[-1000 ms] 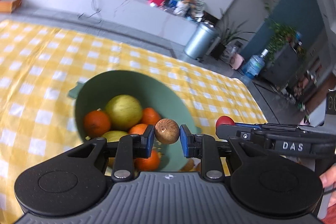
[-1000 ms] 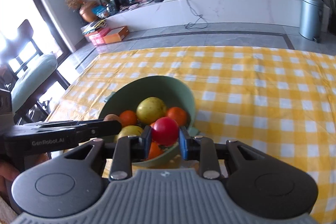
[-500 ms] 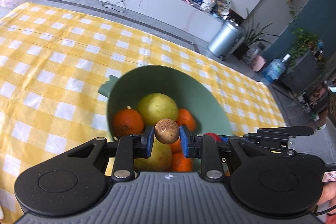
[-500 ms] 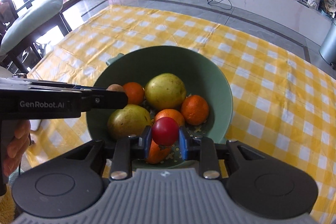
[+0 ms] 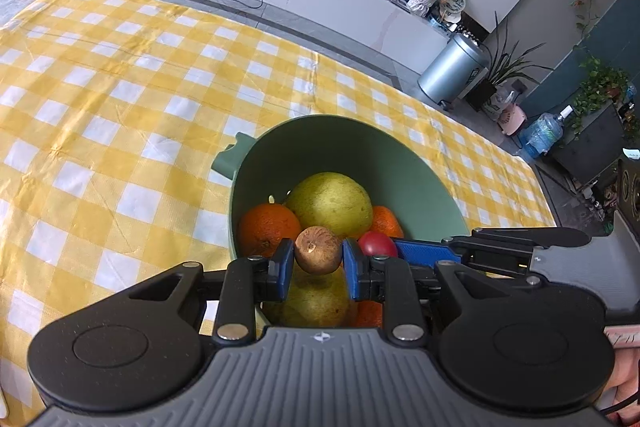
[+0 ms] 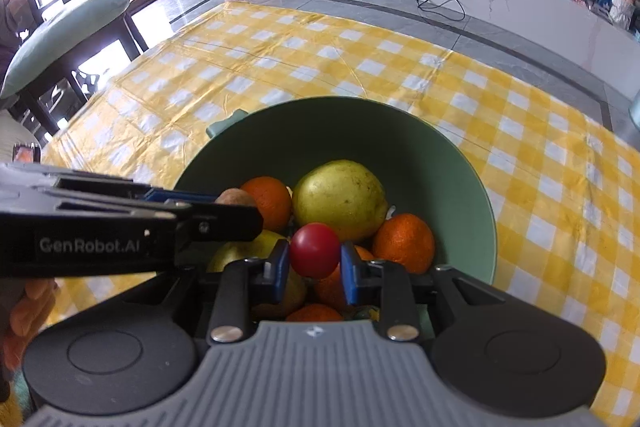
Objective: Organize fruits
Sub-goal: 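Carry the longan and the red tomato over the colander with both tools, then open both tools to drop the longan and tomato into the colander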
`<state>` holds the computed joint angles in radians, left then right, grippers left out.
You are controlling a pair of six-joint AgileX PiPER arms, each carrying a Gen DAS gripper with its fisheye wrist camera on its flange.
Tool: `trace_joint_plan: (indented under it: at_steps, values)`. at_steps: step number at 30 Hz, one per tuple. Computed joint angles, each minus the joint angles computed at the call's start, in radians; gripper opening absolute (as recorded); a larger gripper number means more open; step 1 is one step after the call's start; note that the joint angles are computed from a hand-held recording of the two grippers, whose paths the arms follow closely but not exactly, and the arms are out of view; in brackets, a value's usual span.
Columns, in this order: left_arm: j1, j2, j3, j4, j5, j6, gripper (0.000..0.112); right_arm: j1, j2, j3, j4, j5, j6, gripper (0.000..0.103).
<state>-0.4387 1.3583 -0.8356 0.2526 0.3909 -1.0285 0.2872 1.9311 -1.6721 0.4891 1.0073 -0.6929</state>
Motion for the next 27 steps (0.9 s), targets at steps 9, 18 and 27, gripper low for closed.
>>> trace_joint_plan:
  at_steps: [9, 18, 27]
  values:
    - [0.005, 0.010, -0.004, -0.014, 0.005, 0.009, 0.029, 0.007, 0.013, 0.004, 0.006, -0.015, 0.016, 0.025]
    - [-0.010, 0.001, -0.010, 0.029, 0.031, -0.042, 0.043, 0.015, -0.019, 0.042, -0.004, -0.052, 0.005, 0.039]
    - [-0.066, -0.041, -0.009, 0.191, 0.071, -0.187, 0.055, 0.007, -0.090, 0.097, -0.019, -0.102, -0.019, 0.061]
